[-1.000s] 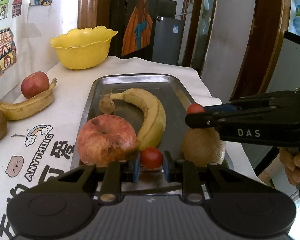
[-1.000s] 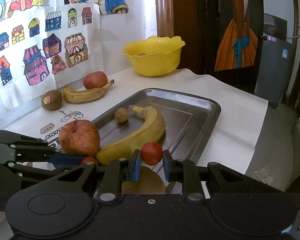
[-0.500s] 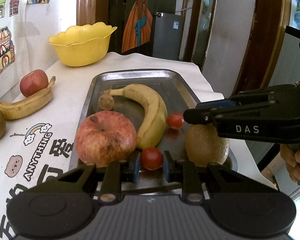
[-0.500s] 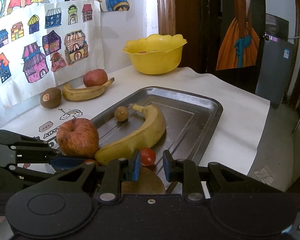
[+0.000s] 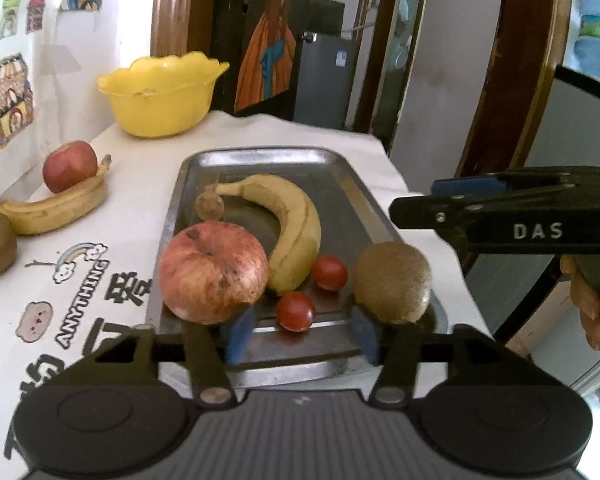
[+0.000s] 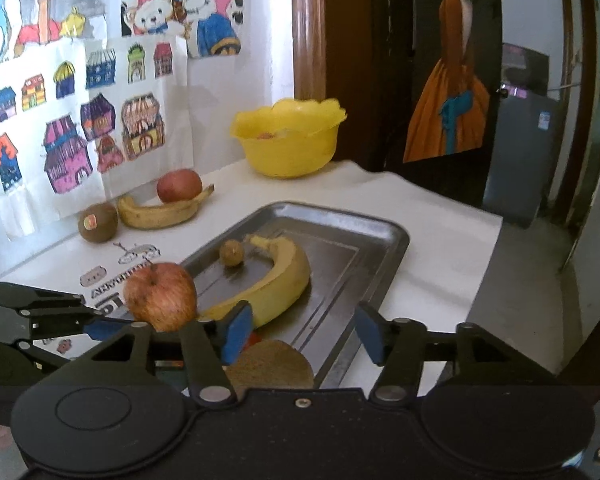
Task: Organize fruits
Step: 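Lift both grippers away from the tray toward the fruit pile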
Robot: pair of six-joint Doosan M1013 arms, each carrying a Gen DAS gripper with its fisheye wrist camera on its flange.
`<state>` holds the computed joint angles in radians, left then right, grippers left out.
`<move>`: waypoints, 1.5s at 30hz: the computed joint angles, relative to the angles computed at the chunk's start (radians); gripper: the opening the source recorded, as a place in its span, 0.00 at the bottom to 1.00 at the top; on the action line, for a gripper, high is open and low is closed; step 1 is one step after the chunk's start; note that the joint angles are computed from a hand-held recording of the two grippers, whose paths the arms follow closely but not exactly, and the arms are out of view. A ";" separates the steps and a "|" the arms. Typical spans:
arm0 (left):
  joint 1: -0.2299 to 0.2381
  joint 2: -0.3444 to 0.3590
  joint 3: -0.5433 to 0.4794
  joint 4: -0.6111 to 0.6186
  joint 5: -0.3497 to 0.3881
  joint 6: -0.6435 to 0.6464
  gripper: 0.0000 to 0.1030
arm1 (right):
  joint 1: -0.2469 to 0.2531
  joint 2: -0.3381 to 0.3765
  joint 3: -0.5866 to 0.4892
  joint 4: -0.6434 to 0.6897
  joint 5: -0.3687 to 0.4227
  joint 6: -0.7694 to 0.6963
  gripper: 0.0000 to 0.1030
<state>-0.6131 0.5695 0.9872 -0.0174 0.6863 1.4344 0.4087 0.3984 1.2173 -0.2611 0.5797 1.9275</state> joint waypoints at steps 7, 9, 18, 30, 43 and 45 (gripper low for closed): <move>0.006 -0.089 0.114 0.040 -0.123 -0.054 0.88 | 0.046 -0.063 0.039 -0.150 -0.028 0.142 0.84; 0.009 -0.120 0.153 0.078 -0.163 -0.096 0.93 | 0.068 -0.080 0.047 -0.219 -0.026 0.206 0.93; 0.027 -0.282 0.324 0.484 -0.320 -0.470 0.99 | 0.201 -0.136 0.035 -0.548 0.082 0.532 0.99; 0.059 -0.432 0.382 1.105 -0.334 -0.995 1.00 | 0.355 -0.107 -0.214 -0.484 0.253 0.381 0.99; 0.060 -0.382 0.167 1.091 -0.173 -1.051 1.00 | 0.327 0.061 -0.640 -0.179 0.237 0.138 0.99; 0.065 -0.358 0.149 1.093 -0.172 -1.037 1.00 | 0.307 0.069 -0.639 -0.142 0.213 0.112 0.99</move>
<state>-0.5483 0.2117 1.1362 1.0752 0.5143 0.3972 0.7161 0.4678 0.5788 -0.4030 0.7929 2.0396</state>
